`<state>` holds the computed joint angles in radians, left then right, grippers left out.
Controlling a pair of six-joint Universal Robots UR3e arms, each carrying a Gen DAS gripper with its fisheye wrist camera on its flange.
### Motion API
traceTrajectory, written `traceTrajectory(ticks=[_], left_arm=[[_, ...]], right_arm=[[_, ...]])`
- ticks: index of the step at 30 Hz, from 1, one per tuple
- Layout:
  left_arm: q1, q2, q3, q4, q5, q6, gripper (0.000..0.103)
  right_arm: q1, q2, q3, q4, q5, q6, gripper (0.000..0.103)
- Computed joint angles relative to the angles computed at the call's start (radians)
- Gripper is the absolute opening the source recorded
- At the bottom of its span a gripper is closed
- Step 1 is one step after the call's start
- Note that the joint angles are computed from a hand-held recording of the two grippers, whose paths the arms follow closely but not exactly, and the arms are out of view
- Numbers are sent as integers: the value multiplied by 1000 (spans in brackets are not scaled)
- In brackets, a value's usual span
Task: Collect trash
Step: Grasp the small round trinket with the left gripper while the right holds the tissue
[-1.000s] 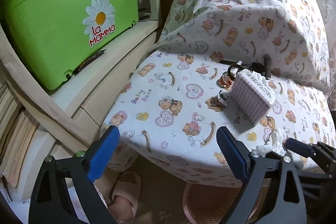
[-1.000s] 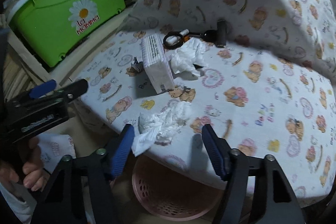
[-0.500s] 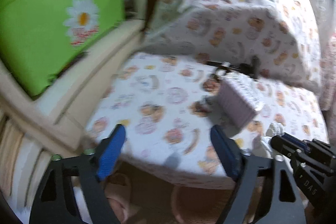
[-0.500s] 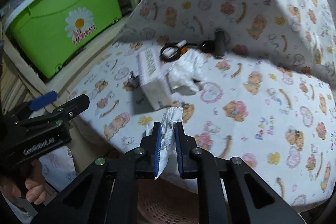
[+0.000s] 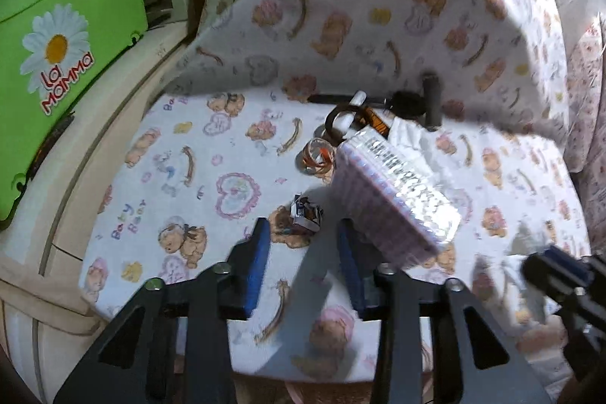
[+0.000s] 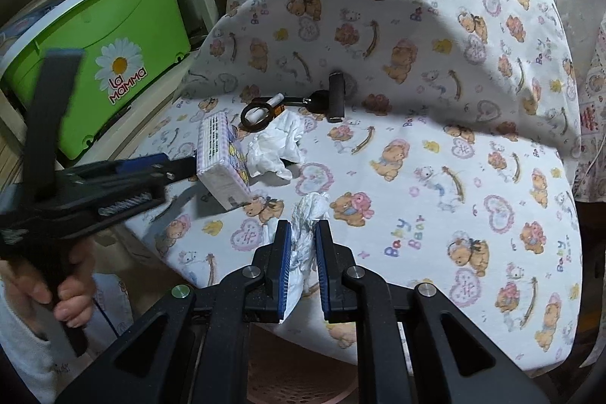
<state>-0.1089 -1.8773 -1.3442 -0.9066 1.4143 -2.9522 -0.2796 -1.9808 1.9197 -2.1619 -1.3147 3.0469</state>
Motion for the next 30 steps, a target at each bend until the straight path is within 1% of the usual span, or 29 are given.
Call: traceTrajectory(ticks=[1, 2, 3, 6, 8, 10, 12, 16, 19, 23, 26, 29, 30], left_arm=[[0, -8, 2, 9, -4, 2, 24], [-3, -18, 6, 21, 0, -5, 14], [-5, -27, 16, 22, 4, -9, 14], [3, -17, 44, -29, -1, -22, 13], [28, 26, 39, -67, -50, -17, 13], [45, 69, 30, -98, -68, 0, 13], [58, 127, -19, -89, -73, 16, 13], [73, 215, -115, -67, -65, 24, 13], [82, 274, -174, -72, -81, 37, 13], [91, 367, -243, -95, -111, 73, 13], [96, 425, -266, -154, -137, 96, 13], [74, 468, -295, -157, -101, 108, 14], [77, 484, -304, -166, -108, 110, 14]], right_arm=[[6, 3, 1, -6, -12, 2, 14], [6, 2, 2, -7, -20, 0, 14], [-2, 0, 3, -2, -18, -3, 14], [-32, -25, 10, 21, 1, -14, 14], [-47, -43, 14, 30, 4, -23, 14], [-64, -59, 16, 41, 17, -30, 14], [-79, -80, 18, 58, 31, -40, 14], [-79, -118, 26, 67, 16, -50, 14], [-97, -144, 24, 105, 41, -50, 14], [-66, -186, 28, 113, 21, -50, 14], [-64, -247, 36, 159, 36, -48, 14], [-69, -315, 40, 225, 60, -48, 14], [-65, -329, 38, 241, 65, -51, 14]])
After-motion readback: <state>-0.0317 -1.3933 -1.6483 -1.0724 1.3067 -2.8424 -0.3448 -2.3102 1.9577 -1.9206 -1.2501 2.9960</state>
